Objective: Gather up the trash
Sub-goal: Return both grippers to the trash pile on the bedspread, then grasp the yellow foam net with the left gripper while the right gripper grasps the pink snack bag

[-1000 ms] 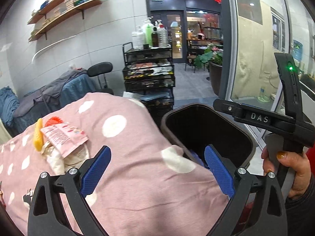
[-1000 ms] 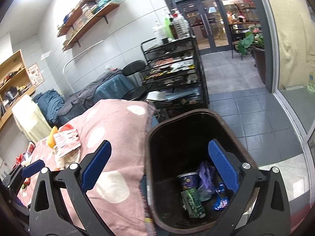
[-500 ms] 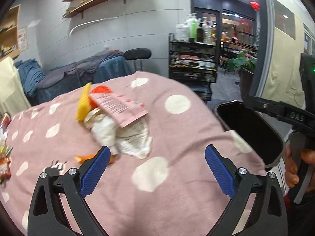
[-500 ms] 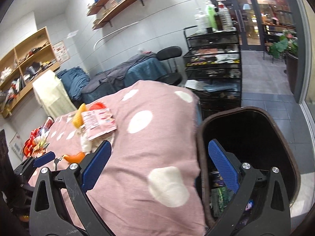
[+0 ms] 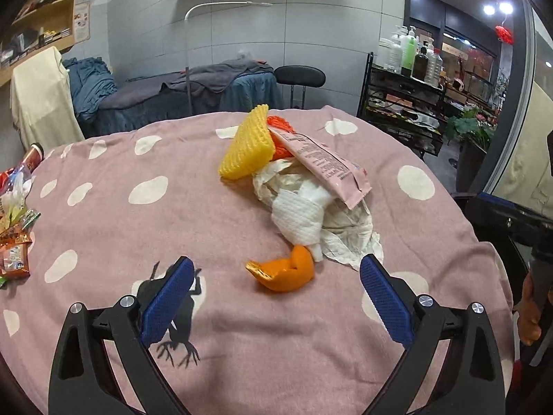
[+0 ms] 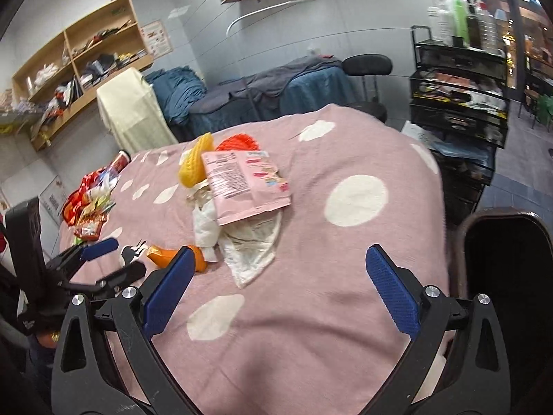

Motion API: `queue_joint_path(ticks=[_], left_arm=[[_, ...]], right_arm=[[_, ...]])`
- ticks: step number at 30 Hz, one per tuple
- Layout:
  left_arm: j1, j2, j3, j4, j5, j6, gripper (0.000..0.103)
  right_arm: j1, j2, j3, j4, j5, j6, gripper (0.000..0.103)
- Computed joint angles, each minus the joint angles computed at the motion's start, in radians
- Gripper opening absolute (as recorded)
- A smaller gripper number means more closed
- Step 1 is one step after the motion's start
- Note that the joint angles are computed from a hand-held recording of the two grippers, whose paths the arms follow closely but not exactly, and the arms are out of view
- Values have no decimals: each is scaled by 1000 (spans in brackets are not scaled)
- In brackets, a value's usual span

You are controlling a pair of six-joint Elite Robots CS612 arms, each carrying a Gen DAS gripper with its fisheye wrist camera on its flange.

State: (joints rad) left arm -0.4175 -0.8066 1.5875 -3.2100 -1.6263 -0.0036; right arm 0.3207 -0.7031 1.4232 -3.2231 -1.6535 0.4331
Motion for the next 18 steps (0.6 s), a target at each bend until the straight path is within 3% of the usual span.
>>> queue_joint_path(ticks=[6,13,18], left_arm=[[24,52,-131,85,-27,-50,90],[21,124,-295,203,-33,-63,81],[19,169,-382,266,-35,-62,65]], right_arm=[[18,40,-107,120,-38,-41,97],[27,73,-184,186,-74,-72,97],[29,96,-237,233,-86,-84,97]])
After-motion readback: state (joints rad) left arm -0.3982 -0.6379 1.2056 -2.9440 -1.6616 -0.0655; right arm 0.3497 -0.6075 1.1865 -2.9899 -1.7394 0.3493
